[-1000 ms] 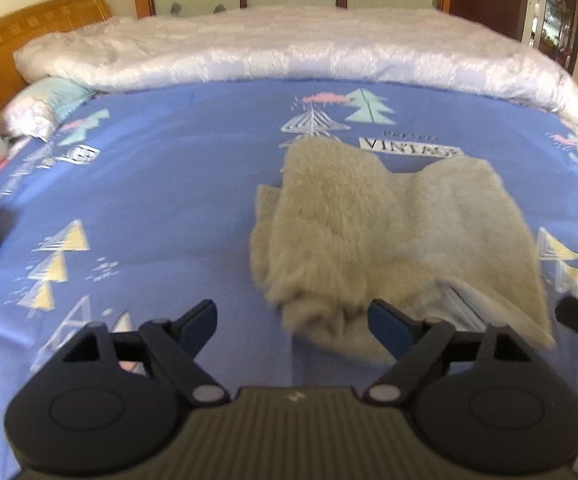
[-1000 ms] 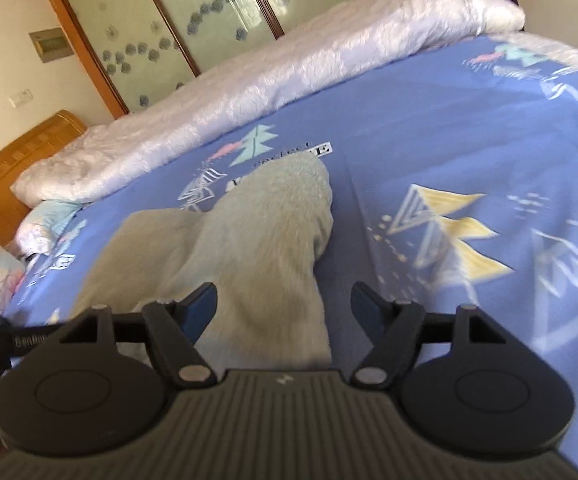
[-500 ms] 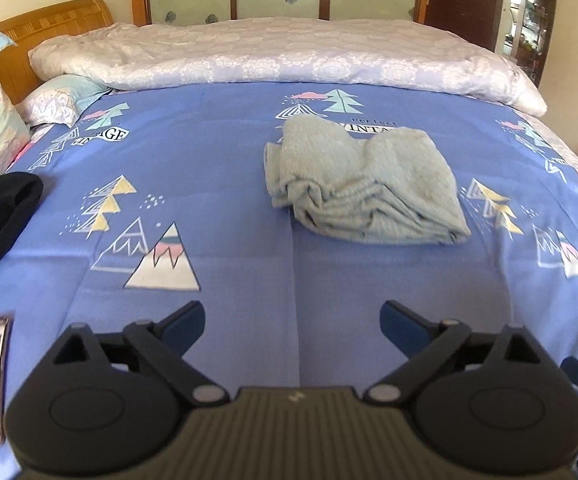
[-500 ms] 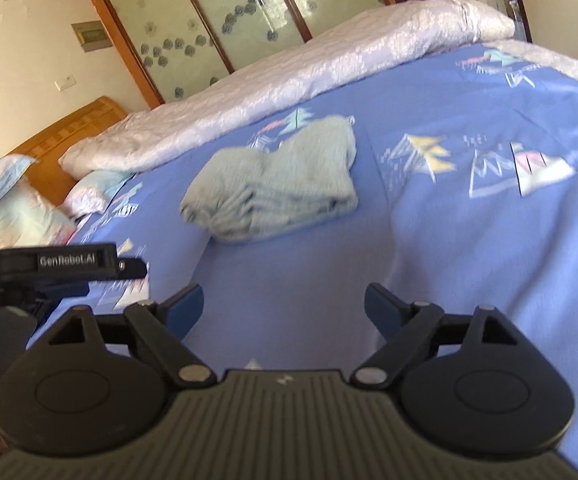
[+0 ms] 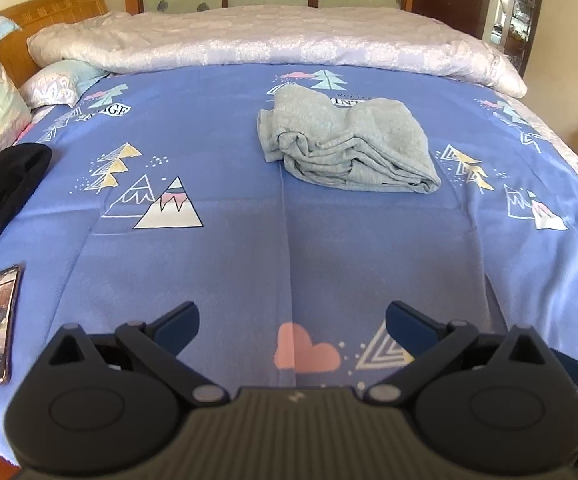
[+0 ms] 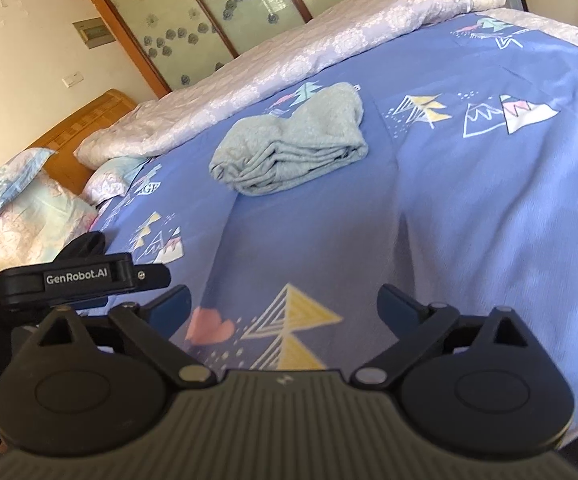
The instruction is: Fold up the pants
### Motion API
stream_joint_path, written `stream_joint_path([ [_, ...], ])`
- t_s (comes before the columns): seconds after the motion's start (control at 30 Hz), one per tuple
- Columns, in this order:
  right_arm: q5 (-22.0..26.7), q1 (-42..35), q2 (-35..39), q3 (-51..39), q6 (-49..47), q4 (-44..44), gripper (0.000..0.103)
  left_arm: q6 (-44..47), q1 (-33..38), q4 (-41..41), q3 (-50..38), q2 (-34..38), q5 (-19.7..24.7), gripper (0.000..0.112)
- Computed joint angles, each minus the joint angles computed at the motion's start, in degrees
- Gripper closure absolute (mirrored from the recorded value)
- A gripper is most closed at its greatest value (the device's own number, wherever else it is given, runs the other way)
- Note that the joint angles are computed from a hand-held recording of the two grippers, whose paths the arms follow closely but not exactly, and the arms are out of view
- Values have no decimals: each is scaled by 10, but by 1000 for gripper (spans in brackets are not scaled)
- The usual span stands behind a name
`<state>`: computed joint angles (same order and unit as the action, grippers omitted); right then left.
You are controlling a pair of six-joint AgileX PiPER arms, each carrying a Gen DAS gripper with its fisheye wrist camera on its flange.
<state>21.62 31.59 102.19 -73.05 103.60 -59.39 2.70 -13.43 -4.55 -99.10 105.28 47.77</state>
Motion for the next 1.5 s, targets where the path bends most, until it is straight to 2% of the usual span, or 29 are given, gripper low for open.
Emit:
stream_joint_path([
  [0.27, 7, 23, -11, 19, 30, 8, 0, 34, 14, -38, 58, -45, -30, 9],
  [0.43, 11, 21, -2, 11, -31, 87, 0, 18, 6, -4, 116, -74, -91, 9],
  [0.5, 35, 20, 5, -7, -85, 148, 0, 4, -1, 19, 126, -75, -101, 9],
  [0.63, 32, 21, -7, 10, -33, 121, 0, 17, -8, 26, 138, -78, -103, 9],
  [0.8, 38, 20, -7, 1, -63, 137, 0, 32, -8, 16, 144, -81, -96, 9],
  [0.9, 47, 22, -4, -3, -52, 120, 0, 22, -10, 24, 137, -79, -81, 9],
  [1.0, 44, 22, -3, 3, -31, 106, 0, 14, -12, 42, 143, -82, -85, 9],
  [1.17, 29, 14, -2, 12, -26, 119, 0, -47, -31, 124, 149, -83, -85, 9],
  [1.4, 23, 6, -8, 29, -16, 117, 0, -46, -32, 115, 139, -77, -75, 9],
  [1.5, 17, 1, -15, 41, 3, 105, 0, -71, -34, 138, 141, -77, -78, 9],
])
